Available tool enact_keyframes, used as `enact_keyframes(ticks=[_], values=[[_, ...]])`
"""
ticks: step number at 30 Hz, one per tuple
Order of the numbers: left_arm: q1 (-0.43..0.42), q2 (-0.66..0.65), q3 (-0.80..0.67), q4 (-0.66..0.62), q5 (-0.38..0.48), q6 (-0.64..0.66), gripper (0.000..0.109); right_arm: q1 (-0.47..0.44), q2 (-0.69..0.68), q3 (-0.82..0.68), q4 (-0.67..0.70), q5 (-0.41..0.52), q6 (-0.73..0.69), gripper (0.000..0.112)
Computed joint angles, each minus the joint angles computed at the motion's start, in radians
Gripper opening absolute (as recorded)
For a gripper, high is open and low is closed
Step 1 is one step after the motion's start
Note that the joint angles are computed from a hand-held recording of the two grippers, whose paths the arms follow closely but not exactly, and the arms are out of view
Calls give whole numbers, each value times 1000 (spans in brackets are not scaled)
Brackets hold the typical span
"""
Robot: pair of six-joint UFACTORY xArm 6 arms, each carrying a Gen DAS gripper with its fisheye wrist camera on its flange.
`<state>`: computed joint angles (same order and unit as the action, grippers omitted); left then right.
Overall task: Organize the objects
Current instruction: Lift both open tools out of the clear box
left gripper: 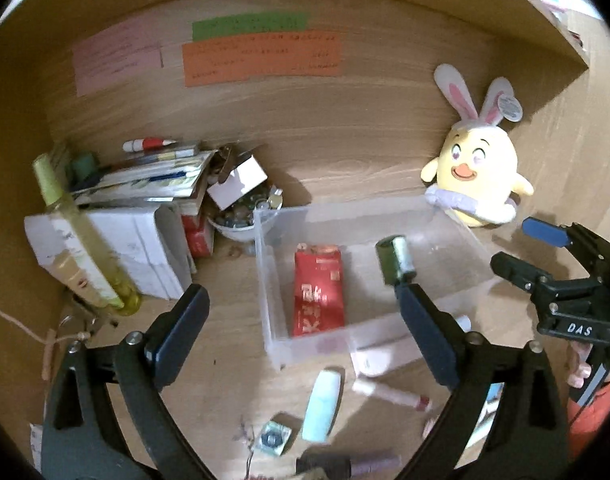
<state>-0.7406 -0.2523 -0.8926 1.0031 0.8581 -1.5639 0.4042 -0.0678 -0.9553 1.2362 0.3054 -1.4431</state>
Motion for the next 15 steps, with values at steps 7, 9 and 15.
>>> enact_keyframes(ticks=[7, 9, 15], values=[[-79, -52, 70, -16, 68, -67, 97, -26, -77, 102, 7, 5, -15, 85], [-91, -63, 91, -23, 67, -83, 97, -33, -98, 129, 8, 11, -11, 85], [-141, -68, 122, -44, 98, -132, 97, -36, -160, 209, 26, 15, -41, 85]])
